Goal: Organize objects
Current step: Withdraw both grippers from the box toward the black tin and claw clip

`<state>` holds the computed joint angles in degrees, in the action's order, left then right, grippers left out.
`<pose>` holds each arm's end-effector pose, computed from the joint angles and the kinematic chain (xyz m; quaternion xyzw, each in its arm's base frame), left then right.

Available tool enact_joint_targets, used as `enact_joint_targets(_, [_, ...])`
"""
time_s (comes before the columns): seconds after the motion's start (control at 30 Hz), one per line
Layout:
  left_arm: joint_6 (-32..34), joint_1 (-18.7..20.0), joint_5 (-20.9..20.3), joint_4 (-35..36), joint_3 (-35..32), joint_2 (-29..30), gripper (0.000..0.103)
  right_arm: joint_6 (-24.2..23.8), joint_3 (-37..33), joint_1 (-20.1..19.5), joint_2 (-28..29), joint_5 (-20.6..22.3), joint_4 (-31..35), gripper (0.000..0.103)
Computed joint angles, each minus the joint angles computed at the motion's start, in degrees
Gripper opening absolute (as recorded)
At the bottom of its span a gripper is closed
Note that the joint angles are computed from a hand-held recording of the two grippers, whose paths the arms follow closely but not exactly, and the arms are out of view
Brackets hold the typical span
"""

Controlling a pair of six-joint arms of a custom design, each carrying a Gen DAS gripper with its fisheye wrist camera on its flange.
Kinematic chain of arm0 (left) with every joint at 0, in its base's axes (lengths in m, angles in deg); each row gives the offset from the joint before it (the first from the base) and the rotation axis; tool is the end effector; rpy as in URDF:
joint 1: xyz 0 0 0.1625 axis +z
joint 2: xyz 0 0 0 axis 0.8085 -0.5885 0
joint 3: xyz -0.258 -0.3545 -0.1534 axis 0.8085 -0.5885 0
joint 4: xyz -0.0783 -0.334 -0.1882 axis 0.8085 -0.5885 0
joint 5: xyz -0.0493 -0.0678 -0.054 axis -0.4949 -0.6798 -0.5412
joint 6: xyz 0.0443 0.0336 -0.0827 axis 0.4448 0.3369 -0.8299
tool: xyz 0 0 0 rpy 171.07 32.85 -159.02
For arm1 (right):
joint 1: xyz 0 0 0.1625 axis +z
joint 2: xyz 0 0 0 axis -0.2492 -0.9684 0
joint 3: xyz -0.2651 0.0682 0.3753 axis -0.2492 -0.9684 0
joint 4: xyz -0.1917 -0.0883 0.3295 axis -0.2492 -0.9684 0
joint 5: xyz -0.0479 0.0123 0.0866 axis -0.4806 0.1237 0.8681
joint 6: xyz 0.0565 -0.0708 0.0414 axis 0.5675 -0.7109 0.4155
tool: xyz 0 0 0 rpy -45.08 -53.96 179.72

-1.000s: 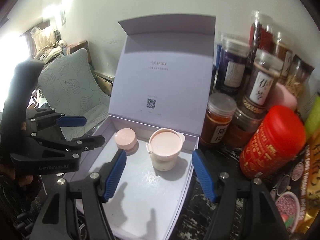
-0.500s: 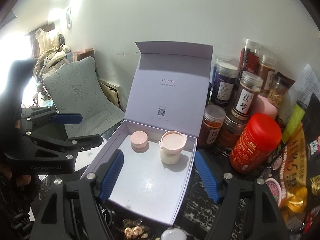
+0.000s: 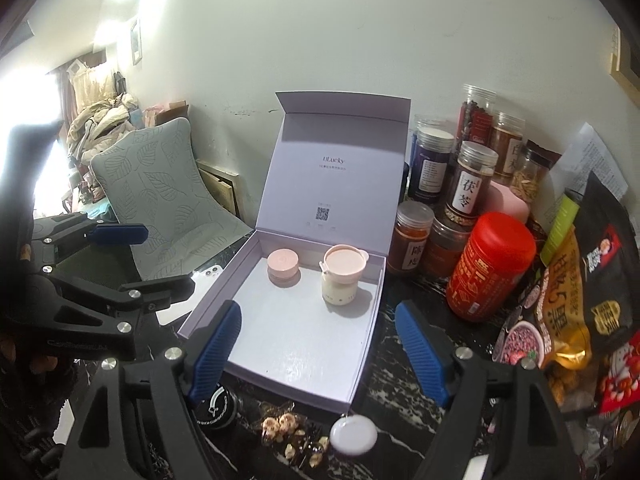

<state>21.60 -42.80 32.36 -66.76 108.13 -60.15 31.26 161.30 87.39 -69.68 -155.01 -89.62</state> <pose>-0.4538 -0.2928 0.0092 0.3433 0.8630 -0.2479 0.2757 0.0541 -0.2301 0.4096 0.2054 -0.8475 0.3735 0.3162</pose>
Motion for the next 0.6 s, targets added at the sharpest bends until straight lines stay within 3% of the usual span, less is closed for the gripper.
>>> enact_joint_targets(0.33, [-2.8, -2.4, -0.2, -0.7, 2.7, -0.9, 0.089, -1.3, 2.0, -3.0, -5.8, 2.3, 3.6, 0.082])
enact_joint_targets(0.6, [-4.6, -3.6, -1.7, -1.5, 4.8, -0.9, 0.090, -4.2, 3.9, -8.5, -11.9, 6.0, 8.3, 0.082])
